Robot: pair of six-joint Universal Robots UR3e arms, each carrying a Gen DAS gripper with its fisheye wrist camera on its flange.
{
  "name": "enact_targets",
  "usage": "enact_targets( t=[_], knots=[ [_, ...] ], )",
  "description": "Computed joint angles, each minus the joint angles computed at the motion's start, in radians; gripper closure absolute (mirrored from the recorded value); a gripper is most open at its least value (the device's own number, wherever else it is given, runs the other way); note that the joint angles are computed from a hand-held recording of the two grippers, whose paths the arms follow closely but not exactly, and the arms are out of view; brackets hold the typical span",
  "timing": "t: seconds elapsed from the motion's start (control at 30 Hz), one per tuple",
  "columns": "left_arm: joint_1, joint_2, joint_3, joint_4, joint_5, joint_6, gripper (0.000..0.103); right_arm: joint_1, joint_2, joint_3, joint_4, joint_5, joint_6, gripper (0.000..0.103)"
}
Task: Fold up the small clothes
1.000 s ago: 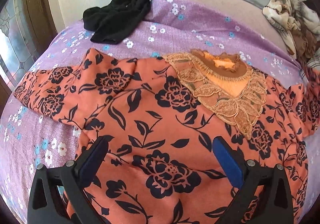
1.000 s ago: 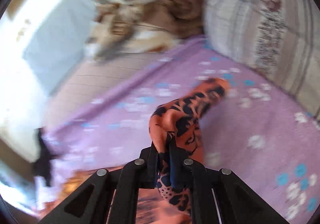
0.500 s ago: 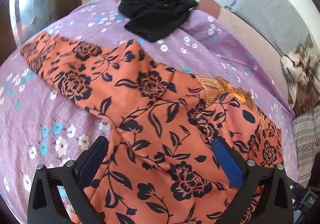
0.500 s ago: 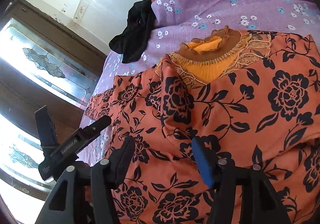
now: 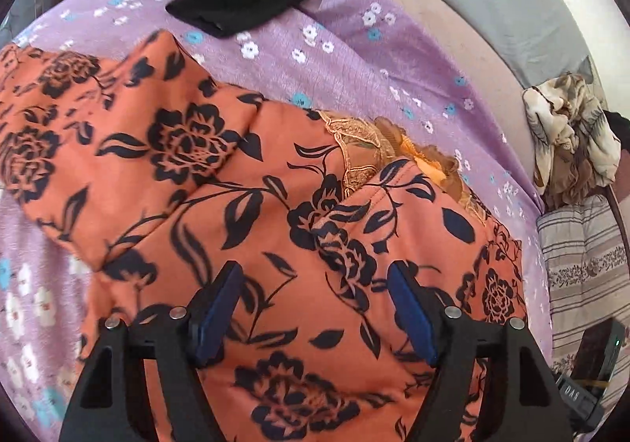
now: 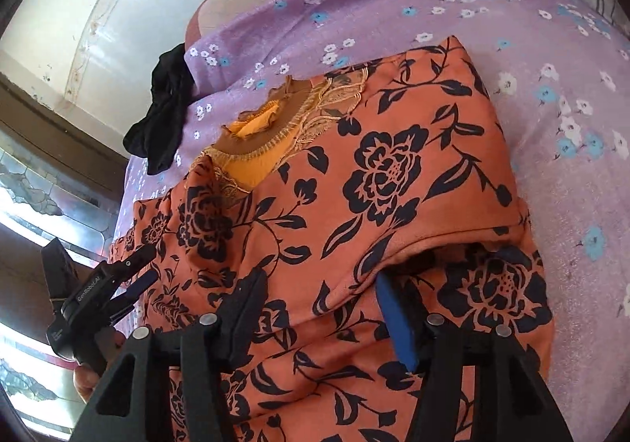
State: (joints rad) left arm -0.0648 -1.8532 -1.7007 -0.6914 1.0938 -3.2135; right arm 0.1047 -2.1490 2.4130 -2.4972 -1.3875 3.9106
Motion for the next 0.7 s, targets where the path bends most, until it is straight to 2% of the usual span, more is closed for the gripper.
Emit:
enact_targets(
  t=[0.07,0.13,0.2,0.27,0.37,0.4,0.43,0.47,0.53,0.7],
  knots=[
    [0.0,-0.067,0.068,-0.046,-0.045,-0.019,0.027,0.002,0.053,0.009,-0.041,0.013,0.017,0.044],
    [-0.015,-0.098,0.101,-0.017,-0.043,-0.045,0.027,-0.008,0.078,0.022,-0.06,0.025,0.025,0.044],
    [-0.034,-0.14,0.164,-0.05,-0.067,-0.032,0.027,-0.022,0.08,0.039,-0.076,0.034,0.023,0.044],
    [-0.063,-0.164,0.206,-0.07,-0.05,-0.035,0.04,-0.013,0.104,0.033,-0.096,0.022,0.023,0.044],
    [-0.128,-0.184,0.237,-0.045,0.072,-0.006,0.059,0.006,0.14,0.017,-0.112,0.002,0.016,0.044],
    [-0.141,-0.188,0.239,-0.032,0.102,0.005,0.073,0.006,0.139,0.017,-0.112,0.003,0.016,0.044],
    [-0.149,-0.192,0.242,-0.027,0.124,0.004,0.08,0.004,0.139,0.018,-0.114,0.006,0.013,0.044],
    [-0.14,-0.185,0.229,-0.019,0.115,0.002,0.081,-0.003,0.136,0.022,-0.116,0.013,0.009,0.044],
    [-0.127,-0.163,0.194,0.02,0.099,-0.011,0.096,-0.02,0.117,0.035,-0.113,0.031,0.005,0.044],
    [-0.091,-0.051,0.087,0.109,0.054,-0.012,0.097,-0.037,0.083,0.046,-0.091,0.049,0.007,0.045]
  ],
)
